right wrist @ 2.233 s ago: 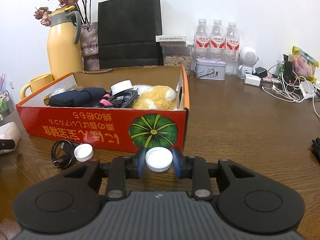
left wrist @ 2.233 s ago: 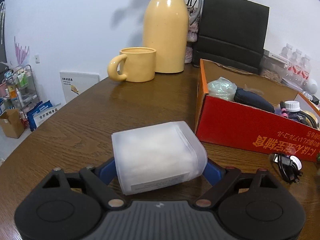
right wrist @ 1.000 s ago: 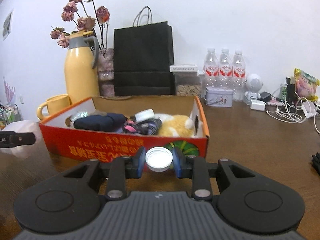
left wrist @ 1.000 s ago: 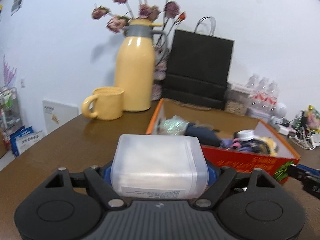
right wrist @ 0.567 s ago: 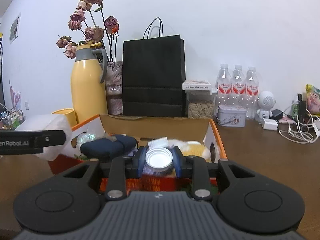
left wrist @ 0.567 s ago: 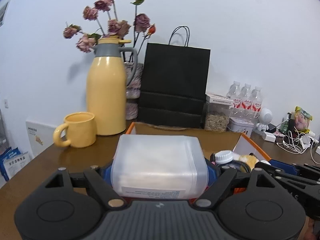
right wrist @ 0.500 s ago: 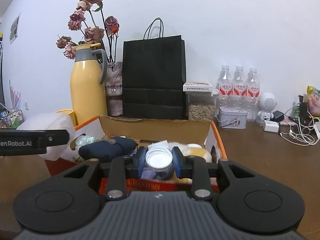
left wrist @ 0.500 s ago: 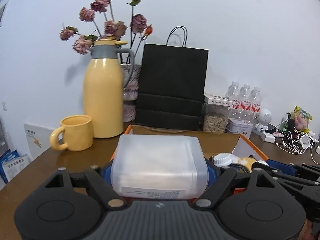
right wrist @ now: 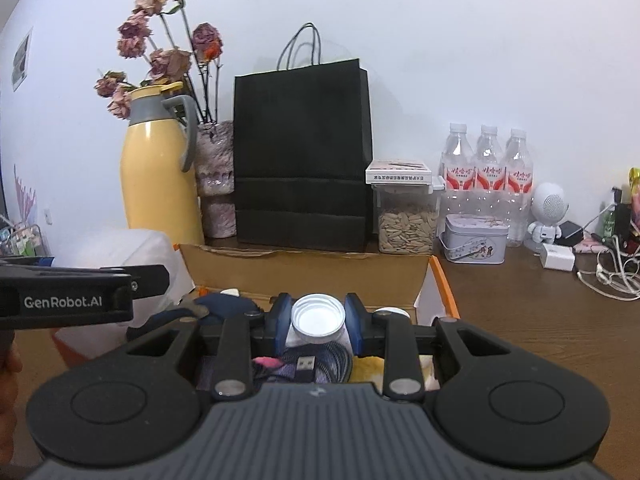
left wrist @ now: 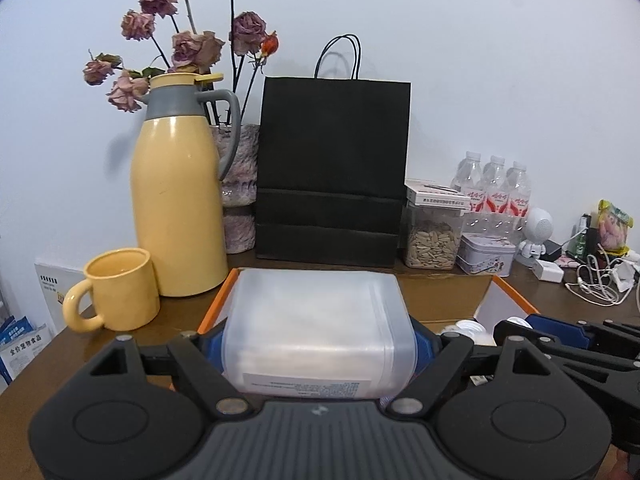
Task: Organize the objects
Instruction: 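Carry the container and white cap over the box with both tools, then open both tools to drop the container and cap into the box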
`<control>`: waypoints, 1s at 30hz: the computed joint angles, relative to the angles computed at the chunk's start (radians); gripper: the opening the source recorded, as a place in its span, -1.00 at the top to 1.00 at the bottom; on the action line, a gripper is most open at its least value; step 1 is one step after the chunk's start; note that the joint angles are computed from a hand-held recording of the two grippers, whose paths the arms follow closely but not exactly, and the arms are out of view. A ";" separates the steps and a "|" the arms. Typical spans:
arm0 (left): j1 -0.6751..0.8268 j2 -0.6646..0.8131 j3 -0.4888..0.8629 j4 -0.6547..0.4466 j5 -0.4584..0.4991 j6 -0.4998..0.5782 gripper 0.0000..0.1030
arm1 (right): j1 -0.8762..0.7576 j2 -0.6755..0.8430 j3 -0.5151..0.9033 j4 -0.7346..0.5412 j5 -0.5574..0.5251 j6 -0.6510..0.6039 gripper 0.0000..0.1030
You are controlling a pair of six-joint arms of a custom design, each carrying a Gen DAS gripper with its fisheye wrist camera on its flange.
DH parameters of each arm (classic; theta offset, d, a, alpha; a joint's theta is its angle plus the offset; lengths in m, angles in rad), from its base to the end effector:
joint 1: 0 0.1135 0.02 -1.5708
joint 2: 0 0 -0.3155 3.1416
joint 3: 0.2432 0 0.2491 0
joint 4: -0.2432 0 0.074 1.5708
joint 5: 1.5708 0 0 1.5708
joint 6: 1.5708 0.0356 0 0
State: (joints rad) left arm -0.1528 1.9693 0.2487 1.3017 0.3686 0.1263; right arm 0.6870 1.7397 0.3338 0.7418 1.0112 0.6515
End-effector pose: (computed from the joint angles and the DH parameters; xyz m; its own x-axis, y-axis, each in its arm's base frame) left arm 0.2586 -0.0528 0.1127 -0.3399 0.1712 -0.9247 0.5142 0.8571 -0.0303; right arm 0.2086 0.1321 0.1386 -0.2702 0.1947 -0.9429 0.4315 0.8999 0.0622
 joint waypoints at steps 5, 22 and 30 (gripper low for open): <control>-0.027 0.035 0.093 -0.065 -0.014 -0.022 -0.59 | -0.088 0.049 -0.022 0.142 -0.068 -0.067 0.43; -0.043 0.125 0.167 -0.036 -0.030 0.009 -0.88 | -0.152 0.104 -0.019 0.194 -0.129 -0.101 -0.65; -0.017 0.144 0.153 0.024 -0.006 -0.026 -1.00 | -0.101 0.119 -0.014 0.216 -0.079 -0.153 -1.00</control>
State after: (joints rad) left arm -0.1703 2.1133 0.4019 1.3253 0.3624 0.1005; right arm 0.5856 1.8583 0.3193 0.9576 0.9322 0.4980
